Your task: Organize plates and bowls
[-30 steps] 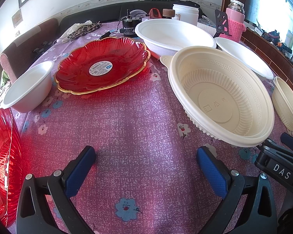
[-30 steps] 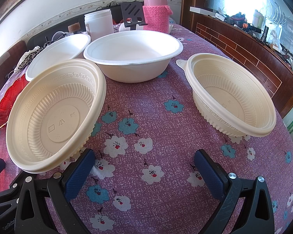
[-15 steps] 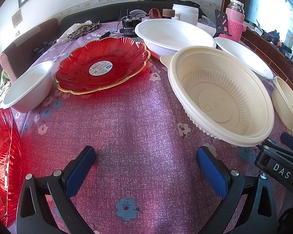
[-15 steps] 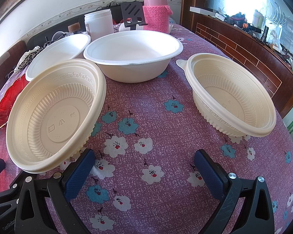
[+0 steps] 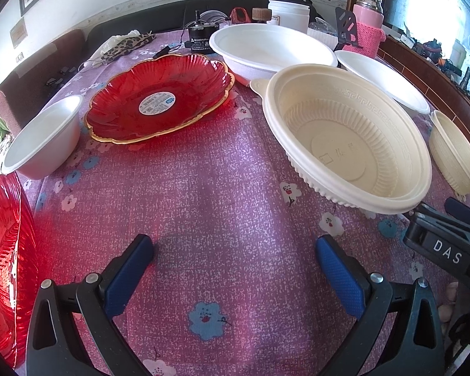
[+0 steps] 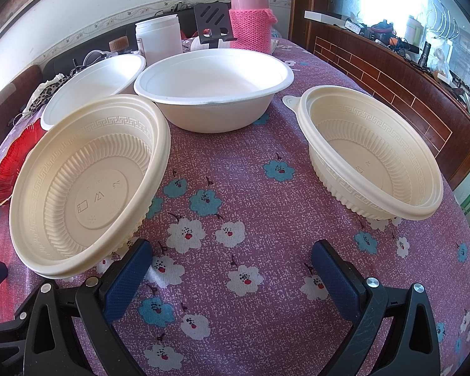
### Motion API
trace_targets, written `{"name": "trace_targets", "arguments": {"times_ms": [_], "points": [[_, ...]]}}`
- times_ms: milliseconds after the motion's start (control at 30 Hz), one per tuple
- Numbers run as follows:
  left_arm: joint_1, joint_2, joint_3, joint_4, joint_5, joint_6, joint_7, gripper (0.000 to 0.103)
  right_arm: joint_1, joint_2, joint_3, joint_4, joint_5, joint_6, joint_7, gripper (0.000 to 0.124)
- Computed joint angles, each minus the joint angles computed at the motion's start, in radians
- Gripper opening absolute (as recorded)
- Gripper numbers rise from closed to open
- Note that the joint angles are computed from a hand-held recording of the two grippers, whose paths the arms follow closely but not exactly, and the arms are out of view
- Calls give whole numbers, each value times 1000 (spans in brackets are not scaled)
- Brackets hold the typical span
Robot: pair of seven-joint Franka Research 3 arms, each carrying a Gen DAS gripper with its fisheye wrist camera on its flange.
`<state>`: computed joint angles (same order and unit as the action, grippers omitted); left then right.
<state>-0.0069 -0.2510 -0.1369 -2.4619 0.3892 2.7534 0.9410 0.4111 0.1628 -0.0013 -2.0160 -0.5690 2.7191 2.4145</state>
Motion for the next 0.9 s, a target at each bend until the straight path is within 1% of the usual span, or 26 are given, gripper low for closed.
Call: {"name": "trace_targets", "arguments": {"times_ms": [267,433,900], "points": [[-13,-3,11,2,-34,-15,46,103,-1,-6,1,-5,9,-3,5,102],[-10,-6,7,-3,-34,-8,45,103,-8,4,11,14,58,-30,-38,102],[-8,-8,6,-5,-32,-6,40,103,-2,-4,5,2,37,-20,-19,102]]}}
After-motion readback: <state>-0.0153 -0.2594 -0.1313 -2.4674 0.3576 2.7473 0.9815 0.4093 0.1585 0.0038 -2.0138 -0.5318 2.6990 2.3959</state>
